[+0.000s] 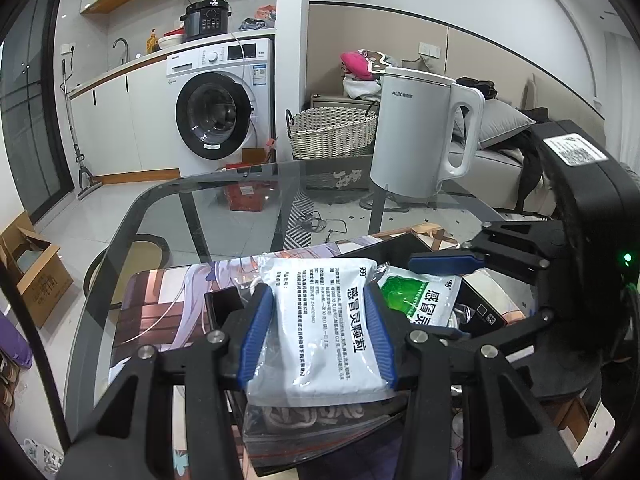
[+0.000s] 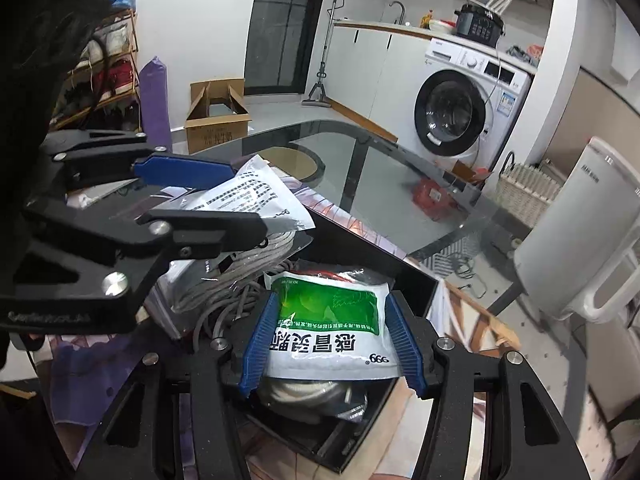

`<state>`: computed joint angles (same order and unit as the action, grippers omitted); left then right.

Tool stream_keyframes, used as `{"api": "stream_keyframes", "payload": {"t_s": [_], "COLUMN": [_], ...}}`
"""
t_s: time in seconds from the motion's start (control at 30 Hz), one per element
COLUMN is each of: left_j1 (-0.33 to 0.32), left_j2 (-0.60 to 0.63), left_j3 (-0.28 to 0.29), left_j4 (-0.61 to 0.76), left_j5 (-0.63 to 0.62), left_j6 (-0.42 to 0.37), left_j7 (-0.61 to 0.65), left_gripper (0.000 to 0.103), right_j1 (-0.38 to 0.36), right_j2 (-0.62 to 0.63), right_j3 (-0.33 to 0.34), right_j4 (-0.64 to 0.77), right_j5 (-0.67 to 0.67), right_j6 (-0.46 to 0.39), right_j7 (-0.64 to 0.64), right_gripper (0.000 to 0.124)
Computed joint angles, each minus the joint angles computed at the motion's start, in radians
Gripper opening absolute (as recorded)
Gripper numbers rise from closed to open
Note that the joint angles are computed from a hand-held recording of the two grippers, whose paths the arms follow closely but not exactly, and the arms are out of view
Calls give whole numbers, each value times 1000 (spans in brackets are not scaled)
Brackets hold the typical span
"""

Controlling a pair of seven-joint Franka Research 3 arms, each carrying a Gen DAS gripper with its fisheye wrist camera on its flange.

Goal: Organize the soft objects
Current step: 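Lift both sachets and carry them over the black box, then lower both sachets into the box and open both tools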

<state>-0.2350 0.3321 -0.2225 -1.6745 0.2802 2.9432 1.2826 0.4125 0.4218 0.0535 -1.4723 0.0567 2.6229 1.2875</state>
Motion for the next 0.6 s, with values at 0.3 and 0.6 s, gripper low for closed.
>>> {"api": "stream_keyframes", "payload": {"t_s": [0.3,0.6], "left_j1": [-4,-27], "left_j2": [9,49], "left_j3": [-4,-2], "left_j4": [10,58], "left_j5": [5,3], "left_j6": [-17,-88], "left_j7": [24,71], "left_gripper": [46,66], "right_j1": [-3,-11], "right_j2": [-53,-152], "right_j3": [-2,-22], "right_j4": [-70,-200], "right_j5": [-2,-46], "right_j6": [60,128], "right_j7": [10,82], "right_gripper": [73,83]}}
